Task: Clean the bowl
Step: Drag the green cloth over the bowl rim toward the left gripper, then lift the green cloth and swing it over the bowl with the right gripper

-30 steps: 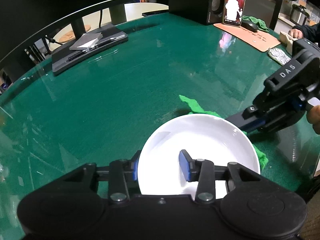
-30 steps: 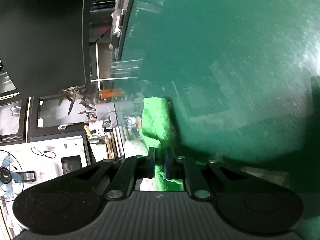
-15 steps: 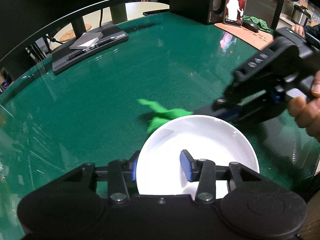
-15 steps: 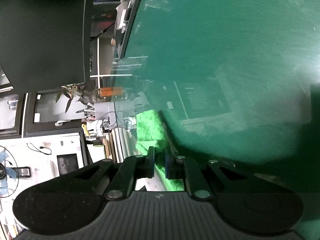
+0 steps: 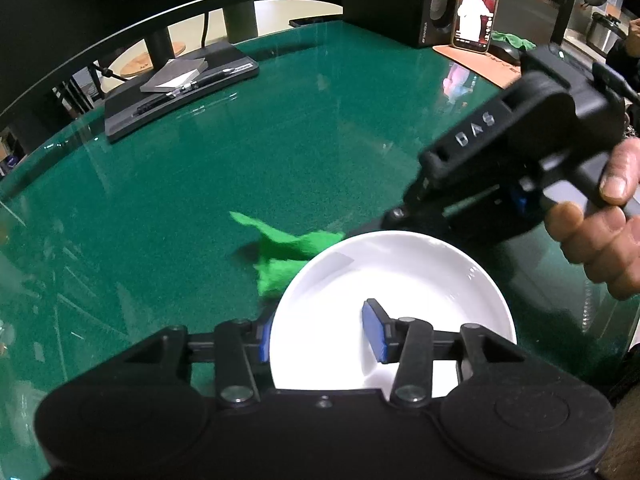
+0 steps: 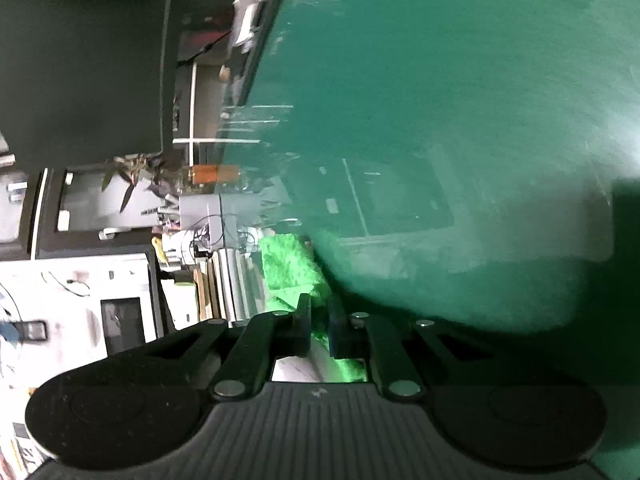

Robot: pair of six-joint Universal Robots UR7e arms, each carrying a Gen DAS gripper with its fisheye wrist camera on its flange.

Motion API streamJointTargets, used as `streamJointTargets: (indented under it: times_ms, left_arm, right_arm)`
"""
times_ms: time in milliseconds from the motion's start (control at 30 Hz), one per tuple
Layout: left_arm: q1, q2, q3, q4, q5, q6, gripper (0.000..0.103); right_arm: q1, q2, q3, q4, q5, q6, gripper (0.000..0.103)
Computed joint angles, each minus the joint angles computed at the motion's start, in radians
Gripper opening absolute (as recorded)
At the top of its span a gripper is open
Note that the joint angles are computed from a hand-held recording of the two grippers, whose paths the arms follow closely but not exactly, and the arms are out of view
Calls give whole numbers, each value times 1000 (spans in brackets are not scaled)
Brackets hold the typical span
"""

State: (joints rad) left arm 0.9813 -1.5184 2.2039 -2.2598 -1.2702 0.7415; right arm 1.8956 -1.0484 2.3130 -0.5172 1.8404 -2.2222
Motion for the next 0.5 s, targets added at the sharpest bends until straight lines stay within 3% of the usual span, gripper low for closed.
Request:
streamJointTargets:
  times_ms: [67,100,200,433,500]
  left_arm:
    - [2,-3,4,-8,-3,-1,43]
    - [4,-4,6,-13,-4,-2,43]
    - [6,-4,9,-20,-7,-7,43]
    - [3,1,7,-18,-6,-19,44]
    - [1,1,6,-18,-4,-25,44]
  right_arm:
    - [26,-23,12,-15,69,24,18]
    - [44,-35,21,-27,116,48,33]
    - [73,-73,59,-54,203,91,36]
    - [69,-89,26,46,207,20,37]
    - [74,-64,-29,113,212,-41,45]
